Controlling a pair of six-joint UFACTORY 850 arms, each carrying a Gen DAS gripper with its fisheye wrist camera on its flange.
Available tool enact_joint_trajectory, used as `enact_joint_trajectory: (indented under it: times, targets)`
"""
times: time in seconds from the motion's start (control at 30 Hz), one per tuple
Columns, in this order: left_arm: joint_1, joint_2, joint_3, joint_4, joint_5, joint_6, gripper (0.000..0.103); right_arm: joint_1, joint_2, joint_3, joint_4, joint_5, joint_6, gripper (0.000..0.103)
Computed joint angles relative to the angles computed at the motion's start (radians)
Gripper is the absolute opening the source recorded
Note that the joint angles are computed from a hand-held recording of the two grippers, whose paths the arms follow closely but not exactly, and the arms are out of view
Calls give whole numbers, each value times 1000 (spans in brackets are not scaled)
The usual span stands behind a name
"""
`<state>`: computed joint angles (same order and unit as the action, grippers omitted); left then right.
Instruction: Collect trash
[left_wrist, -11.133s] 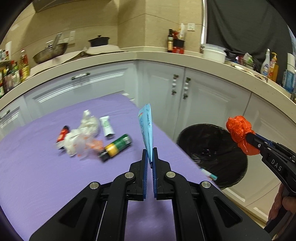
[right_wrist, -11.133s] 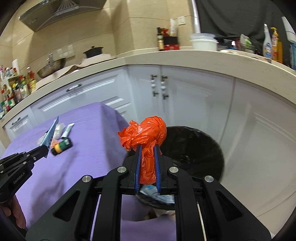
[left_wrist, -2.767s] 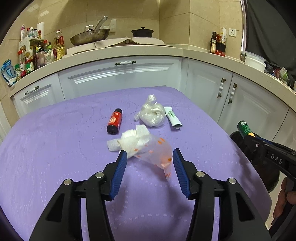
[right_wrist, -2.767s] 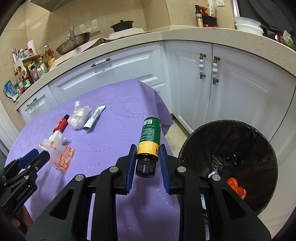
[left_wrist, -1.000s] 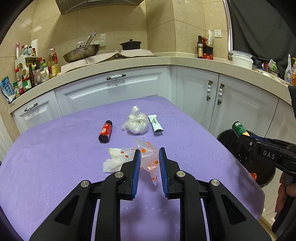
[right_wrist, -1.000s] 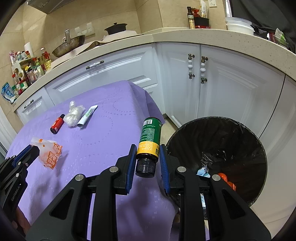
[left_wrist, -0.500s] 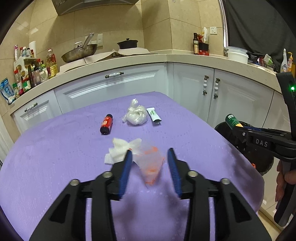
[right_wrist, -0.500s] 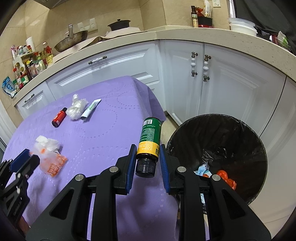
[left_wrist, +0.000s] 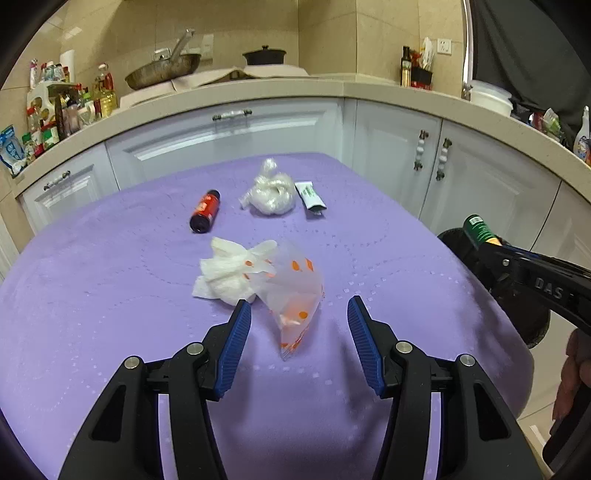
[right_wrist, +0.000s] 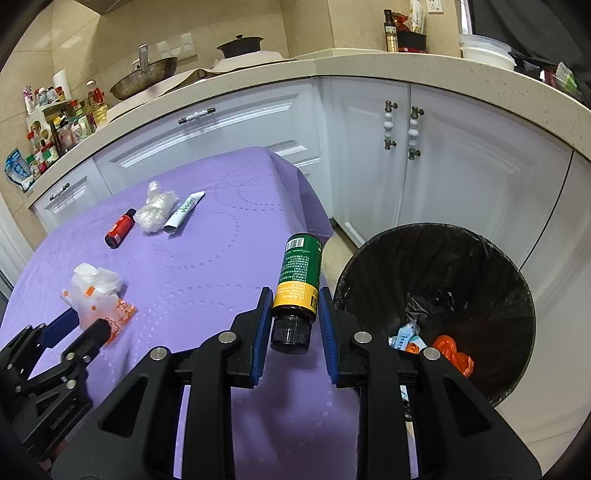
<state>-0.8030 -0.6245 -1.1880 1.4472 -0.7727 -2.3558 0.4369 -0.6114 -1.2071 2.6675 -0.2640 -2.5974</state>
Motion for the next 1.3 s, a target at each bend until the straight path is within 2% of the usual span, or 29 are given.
enact_joint_trajectory:
  times: [0.03,0.07,0.1,0.13,0.17,0.2,0.43,0.8,1.13,1.3]
  targets:
    - [2,-2,-1,-1,5,-5,53,-1,-1,-1,-3,1,3,24]
    - [5,-4,-1,-1,8,-12,44,-1,-2,-2,-2,2,2,24]
    - [6,-6,-1,-4,8,-9,27,-3,-4,-4,-5,2,4,24]
    - [8,-7,-1,-5,13,-3,26,-4,-5,-5,-7,2,7,24]
    - [9,-6,4,6,16,-13,19,-6,-6,-6,-12,2,12,24]
    - [8,0,14,24,18,-31,17,-6,-8,-9,-13,3,13,24]
    - [-13,29,44,88,-57,-37,14,-11,-25,-25,-70,7,67,24]
    - [-23,40,23,103,-92,-26,14,-25,0,5,-6,-18,14,24]
    - [-30,-19,-89,137,-74,21,14,-78,45,64,95,-54,-69,24]
    - [-26,-63,-166,145,-40,64,14,-111,62,86,161,-70,-134,24]
